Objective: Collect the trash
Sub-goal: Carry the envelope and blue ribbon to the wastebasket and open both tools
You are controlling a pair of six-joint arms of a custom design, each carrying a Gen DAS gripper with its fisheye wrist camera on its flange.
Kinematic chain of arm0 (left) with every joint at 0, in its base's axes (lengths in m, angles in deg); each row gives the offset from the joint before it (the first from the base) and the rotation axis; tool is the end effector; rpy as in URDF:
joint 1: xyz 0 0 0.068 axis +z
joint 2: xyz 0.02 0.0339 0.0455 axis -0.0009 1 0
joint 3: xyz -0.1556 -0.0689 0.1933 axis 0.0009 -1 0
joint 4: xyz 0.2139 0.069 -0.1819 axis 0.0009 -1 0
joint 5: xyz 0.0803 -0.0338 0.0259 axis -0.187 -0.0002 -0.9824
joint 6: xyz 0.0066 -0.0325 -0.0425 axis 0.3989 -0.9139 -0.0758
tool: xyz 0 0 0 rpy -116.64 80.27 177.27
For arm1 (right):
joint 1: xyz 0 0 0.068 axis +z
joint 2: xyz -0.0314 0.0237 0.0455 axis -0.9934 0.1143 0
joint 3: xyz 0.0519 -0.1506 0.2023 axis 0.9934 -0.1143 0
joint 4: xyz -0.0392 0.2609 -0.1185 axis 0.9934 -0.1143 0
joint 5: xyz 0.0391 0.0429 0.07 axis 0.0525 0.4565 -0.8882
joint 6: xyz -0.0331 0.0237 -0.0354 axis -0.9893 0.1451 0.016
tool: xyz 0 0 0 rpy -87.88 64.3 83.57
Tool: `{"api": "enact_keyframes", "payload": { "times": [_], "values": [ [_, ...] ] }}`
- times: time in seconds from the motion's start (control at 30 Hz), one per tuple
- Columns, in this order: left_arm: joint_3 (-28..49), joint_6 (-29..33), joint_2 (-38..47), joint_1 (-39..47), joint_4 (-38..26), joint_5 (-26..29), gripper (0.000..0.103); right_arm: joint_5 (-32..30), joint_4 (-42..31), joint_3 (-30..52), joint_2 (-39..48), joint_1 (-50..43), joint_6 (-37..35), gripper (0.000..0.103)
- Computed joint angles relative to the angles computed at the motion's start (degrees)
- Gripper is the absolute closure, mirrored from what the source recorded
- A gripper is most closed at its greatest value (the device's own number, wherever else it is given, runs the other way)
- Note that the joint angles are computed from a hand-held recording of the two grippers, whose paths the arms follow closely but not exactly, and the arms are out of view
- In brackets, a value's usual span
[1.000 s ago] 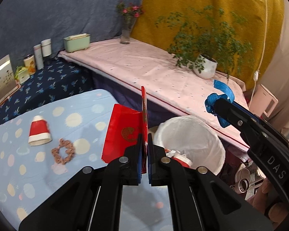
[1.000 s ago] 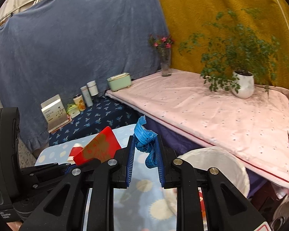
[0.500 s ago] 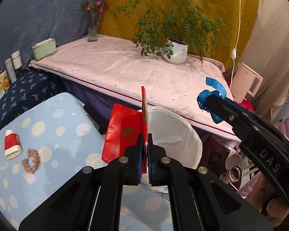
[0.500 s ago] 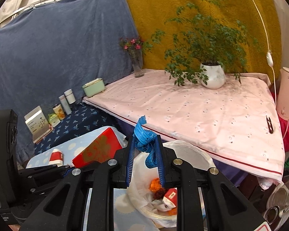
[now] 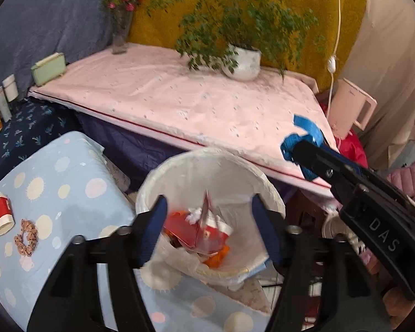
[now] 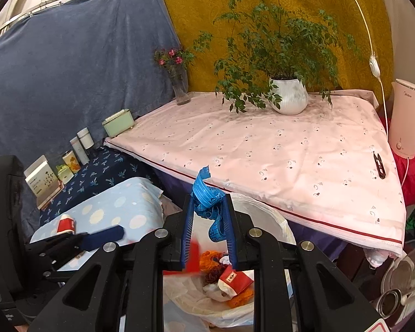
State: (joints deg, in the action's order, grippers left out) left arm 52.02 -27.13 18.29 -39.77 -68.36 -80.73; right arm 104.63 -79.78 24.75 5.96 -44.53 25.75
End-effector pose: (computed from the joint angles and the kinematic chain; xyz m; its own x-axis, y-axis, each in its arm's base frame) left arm 0.2272 -0.1770 0.2362 -0.7035 0.0335 -0.7099 0.1933 0.9703 -0.1457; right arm 0.2145 0.1599 0.2396 -0.5743 0.1033 -0.8121 -0.1712 0.9549 0.2425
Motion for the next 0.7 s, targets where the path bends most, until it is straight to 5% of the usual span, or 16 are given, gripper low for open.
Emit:
{"api": "enact_keyframes", "payload": {
  "times": [0.7],
  "values": [
    [-3.83,-0.71,-3.69,6.52,-1.27,1.26,0.041,0.40,3.17,2.32,6.17,2.32,0.51,0.066]
  ]
}}
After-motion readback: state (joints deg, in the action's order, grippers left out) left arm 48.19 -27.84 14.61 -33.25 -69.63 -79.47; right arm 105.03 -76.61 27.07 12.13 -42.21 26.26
